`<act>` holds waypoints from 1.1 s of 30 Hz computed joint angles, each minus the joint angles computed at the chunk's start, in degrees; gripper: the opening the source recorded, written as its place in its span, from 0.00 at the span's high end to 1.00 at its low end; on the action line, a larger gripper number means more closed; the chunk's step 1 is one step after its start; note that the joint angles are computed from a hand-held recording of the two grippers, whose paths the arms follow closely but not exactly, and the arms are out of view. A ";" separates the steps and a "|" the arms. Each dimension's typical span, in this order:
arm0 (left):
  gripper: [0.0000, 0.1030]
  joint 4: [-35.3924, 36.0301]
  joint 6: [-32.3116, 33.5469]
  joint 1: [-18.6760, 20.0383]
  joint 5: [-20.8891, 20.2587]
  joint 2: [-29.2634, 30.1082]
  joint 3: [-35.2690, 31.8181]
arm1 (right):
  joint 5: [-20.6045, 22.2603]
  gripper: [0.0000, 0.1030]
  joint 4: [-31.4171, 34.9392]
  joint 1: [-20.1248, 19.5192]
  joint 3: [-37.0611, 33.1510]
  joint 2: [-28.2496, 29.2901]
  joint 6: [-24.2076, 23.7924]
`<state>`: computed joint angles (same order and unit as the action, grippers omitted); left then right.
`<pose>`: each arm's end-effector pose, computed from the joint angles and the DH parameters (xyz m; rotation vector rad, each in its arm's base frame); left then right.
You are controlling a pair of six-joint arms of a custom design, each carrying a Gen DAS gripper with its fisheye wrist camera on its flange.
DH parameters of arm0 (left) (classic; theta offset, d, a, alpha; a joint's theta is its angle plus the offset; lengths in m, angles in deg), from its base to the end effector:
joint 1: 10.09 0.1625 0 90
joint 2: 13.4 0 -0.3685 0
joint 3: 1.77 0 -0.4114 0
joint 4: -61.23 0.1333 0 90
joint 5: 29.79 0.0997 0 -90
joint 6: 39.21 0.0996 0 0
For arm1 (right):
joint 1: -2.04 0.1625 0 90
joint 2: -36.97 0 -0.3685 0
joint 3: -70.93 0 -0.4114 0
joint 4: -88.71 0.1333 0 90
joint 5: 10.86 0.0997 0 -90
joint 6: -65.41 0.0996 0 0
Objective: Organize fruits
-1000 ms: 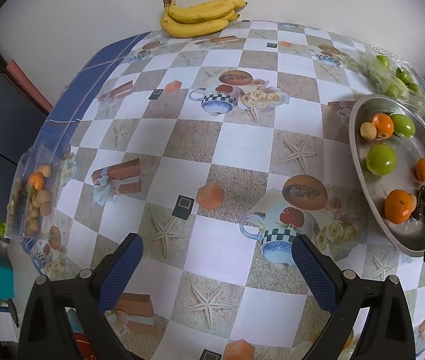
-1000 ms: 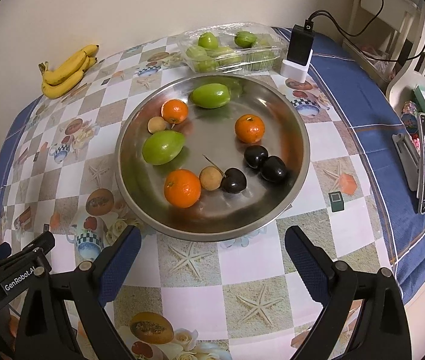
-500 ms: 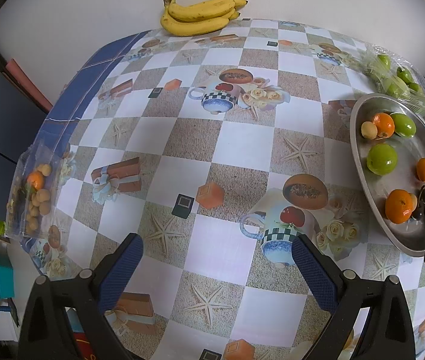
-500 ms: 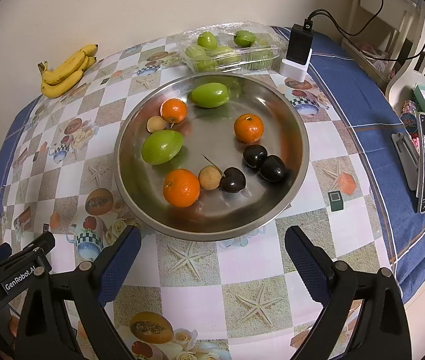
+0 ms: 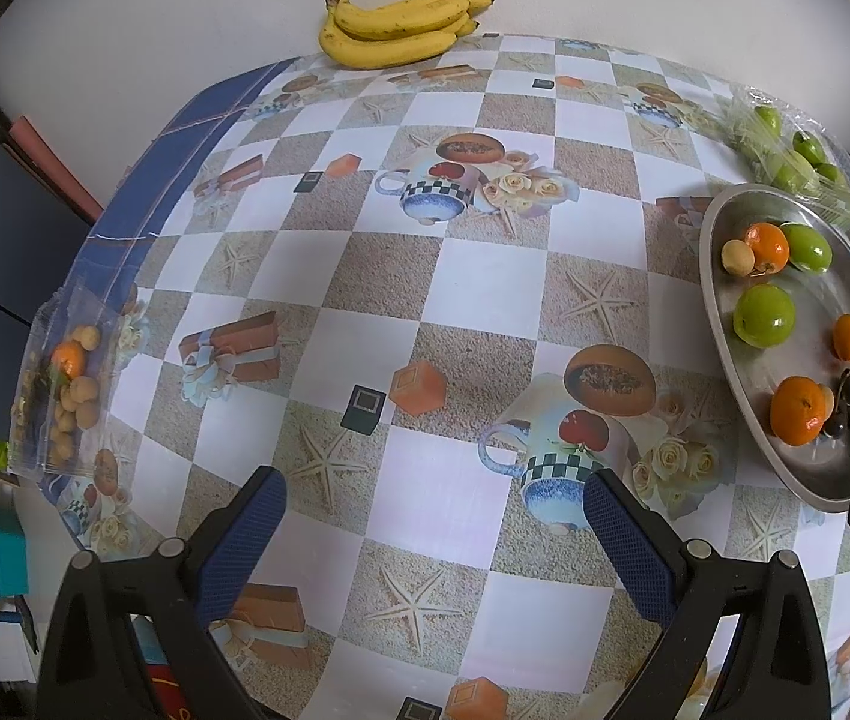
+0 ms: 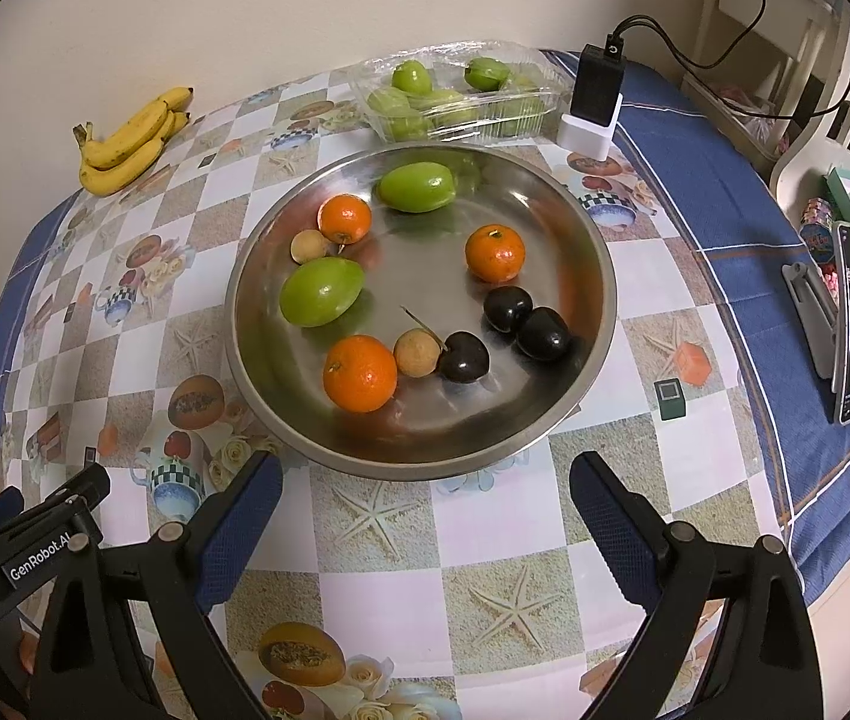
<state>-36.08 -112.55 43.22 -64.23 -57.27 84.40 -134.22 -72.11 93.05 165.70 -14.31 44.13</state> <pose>-0.1973 -0.6253 0.0377 -0.3238 2.0683 -0.5181 0.0901 -0.6542 0.1387 0.2989 -2.4415 0.4578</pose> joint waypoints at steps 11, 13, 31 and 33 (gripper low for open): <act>0.02 -0.11 0.11 0.04 -0.06 0.11 -0.06 | -0.21 0.06 0.68 -0.04 -0.18 0.01 0.54; 0.02 -0.16 0.11 0.04 -0.10 0.13 -0.04 | -0.21 0.06 0.67 -0.05 -0.17 0.01 0.56; 0.02 -0.18 0.16 0.07 -0.11 0.11 -0.05 | -0.35 0.06 1.20 -0.10 -0.25 -0.02 0.70; 0.02 -0.14 0.23 0.08 -0.11 0.07 -0.07 | -0.34 0.06 1.14 -0.11 -0.23 -0.01 0.68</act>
